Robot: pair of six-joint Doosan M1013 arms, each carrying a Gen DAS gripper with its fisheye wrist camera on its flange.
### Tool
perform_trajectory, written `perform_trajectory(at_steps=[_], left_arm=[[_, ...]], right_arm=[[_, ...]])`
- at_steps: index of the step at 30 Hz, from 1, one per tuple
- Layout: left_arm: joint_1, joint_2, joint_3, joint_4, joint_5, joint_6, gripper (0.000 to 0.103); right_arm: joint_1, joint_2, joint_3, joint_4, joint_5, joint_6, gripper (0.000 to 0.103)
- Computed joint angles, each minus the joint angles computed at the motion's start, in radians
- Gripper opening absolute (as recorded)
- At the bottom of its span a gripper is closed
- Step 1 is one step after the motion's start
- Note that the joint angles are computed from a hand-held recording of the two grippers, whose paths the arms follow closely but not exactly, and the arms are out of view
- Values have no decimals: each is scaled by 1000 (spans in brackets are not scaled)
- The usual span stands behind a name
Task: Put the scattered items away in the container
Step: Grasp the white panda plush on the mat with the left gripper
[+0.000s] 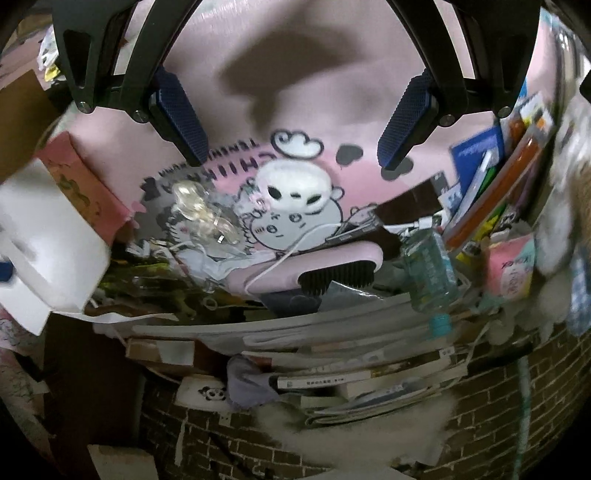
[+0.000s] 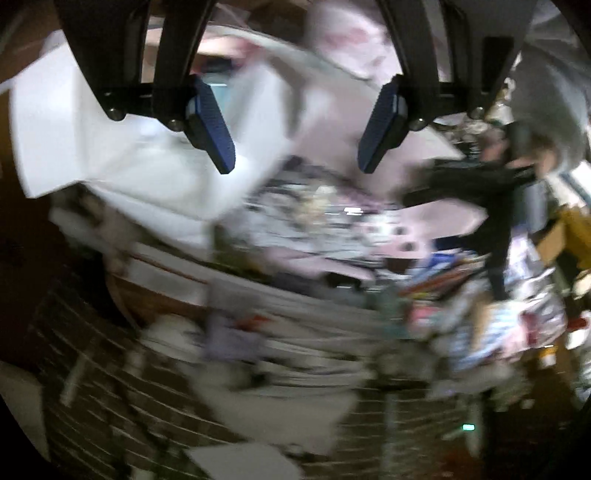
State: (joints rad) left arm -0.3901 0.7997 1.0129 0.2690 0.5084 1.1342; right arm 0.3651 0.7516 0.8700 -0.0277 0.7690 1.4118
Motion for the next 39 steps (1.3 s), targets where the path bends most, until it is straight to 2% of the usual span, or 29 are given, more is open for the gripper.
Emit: perform_trajectory(at_steps=[3, 5, 7, 10, 14, 19, 22, 24, 27, 29, 33, 35, 39], left_arm=[[3, 34, -63, -28, 56, 33, 91], [6, 53, -100, -51, 85, 58, 91], [8, 71, -135, -75, 112, 87, 91], [8, 95, -182, -84, 155, 105, 87], [11, 119, -228, -104, 206, 119, 75], [10, 133, -247, -91, 234, 112, 75], [11, 138, -254, -98, 242, 120, 75], [11, 146, -267, -95, 256, 119, 75], [13, 162, -292, -105, 284, 129, 74], [11, 168, -301, -94, 293, 128, 67], [11, 167, -299, -90, 288, 132, 62], [12, 167, -300, -94, 285, 138, 52], [12, 168, -303, -94, 288, 140, 49]], right_arm=[[25, -17, 74, -3, -102, -4, 66], [27, -19, 102, 76, -137, -53, 66], [21, -11, 110, 219, -131, -156, 66], [17, 0, 119, 320, -136, -215, 66], [23, 5, 150, 332, -210, -207, 66], [23, 14, 176, 358, -283, -197, 67], [32, 20, 186, 276, -336, -121, 67], [36, 30, 176, 222, -336, -67, 67], [31, 45, 153, 269, -299, -94, 67], [31, 50, 148, 263, -295, -83, 67], [29, 52, 147, 253, -302, -54, 67], [28, 55, 143, 257, -296, -49, 67], [28, 53, 148, 247, -301, -36, 67]])
